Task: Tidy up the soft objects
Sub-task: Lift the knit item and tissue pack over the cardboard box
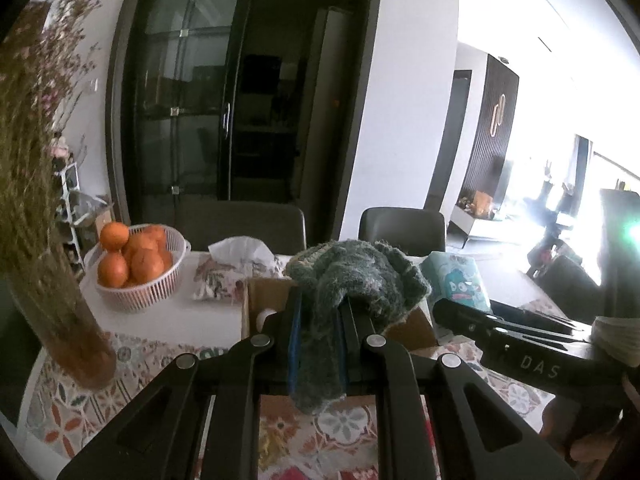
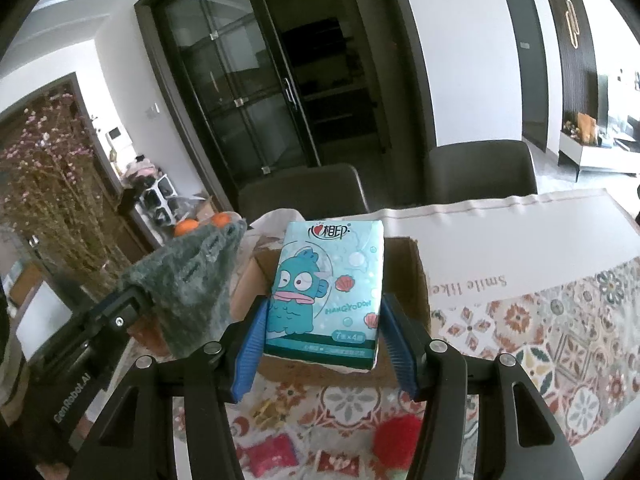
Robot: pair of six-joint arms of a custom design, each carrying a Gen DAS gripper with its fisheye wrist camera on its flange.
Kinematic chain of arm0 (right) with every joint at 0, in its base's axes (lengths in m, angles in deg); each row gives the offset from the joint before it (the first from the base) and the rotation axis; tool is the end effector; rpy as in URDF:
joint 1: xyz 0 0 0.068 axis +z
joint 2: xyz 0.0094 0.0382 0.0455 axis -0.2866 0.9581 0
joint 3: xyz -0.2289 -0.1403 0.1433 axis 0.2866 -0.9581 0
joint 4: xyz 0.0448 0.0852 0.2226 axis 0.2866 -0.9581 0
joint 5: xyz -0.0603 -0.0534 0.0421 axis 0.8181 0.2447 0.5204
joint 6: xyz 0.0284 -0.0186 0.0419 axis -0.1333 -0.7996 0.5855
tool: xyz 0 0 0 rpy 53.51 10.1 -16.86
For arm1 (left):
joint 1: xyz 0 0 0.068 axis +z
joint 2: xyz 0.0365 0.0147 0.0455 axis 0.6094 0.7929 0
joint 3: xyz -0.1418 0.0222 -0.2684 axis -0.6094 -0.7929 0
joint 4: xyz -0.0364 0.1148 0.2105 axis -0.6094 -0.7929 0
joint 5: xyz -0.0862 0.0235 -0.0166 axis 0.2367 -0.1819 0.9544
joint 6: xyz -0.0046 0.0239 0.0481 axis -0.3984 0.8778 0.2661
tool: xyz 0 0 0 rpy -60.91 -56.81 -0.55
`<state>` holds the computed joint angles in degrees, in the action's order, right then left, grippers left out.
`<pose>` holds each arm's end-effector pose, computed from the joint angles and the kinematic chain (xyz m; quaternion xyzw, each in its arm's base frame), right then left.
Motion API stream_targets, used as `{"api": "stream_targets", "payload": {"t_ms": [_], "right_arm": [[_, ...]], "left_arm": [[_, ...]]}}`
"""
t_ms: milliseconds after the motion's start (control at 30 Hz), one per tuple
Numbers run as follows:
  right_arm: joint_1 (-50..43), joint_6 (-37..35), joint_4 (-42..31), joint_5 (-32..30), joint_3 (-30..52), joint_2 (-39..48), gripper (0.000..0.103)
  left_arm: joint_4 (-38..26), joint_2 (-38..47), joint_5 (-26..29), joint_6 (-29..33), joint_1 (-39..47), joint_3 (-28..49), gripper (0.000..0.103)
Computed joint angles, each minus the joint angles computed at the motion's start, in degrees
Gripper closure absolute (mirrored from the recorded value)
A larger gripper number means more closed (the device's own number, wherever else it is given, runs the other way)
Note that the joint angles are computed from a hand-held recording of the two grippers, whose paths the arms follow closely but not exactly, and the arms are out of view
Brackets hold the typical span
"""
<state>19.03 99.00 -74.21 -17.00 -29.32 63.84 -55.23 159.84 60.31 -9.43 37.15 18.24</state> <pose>0.2748 0.1755 0.2546 0.1806 0.8831 0.0590 0.4291 0.3396 -0.0219 0.2470 0.2268 0.8266 -0.2060 0.4720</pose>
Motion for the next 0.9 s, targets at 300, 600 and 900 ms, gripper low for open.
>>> {"api": "stream_targets", "payload": {"t_ms": [300, 600, 900], "right_arm": [[-6.86, -4.73, 2.62, -6.88, 2.05, 4.88, 0.047], [-11.56, -8.45, 3.34, -13.13, 5.51, 12.14, 0.047], [-13.98, -10.14, 3.07, -16.70, 7.12, 17.07, 0.047]], "left_arm": [[0.98, 7.26, -4.38, 0.00, -3.99, 7.39, 0.087], [-2.42, 15.68, -9.46, 3.66, -7.01, 14.63, 0.087], [-6.72, 21.14, -12.99, 6.89, -9.24, 19.15, 0.087]]}}
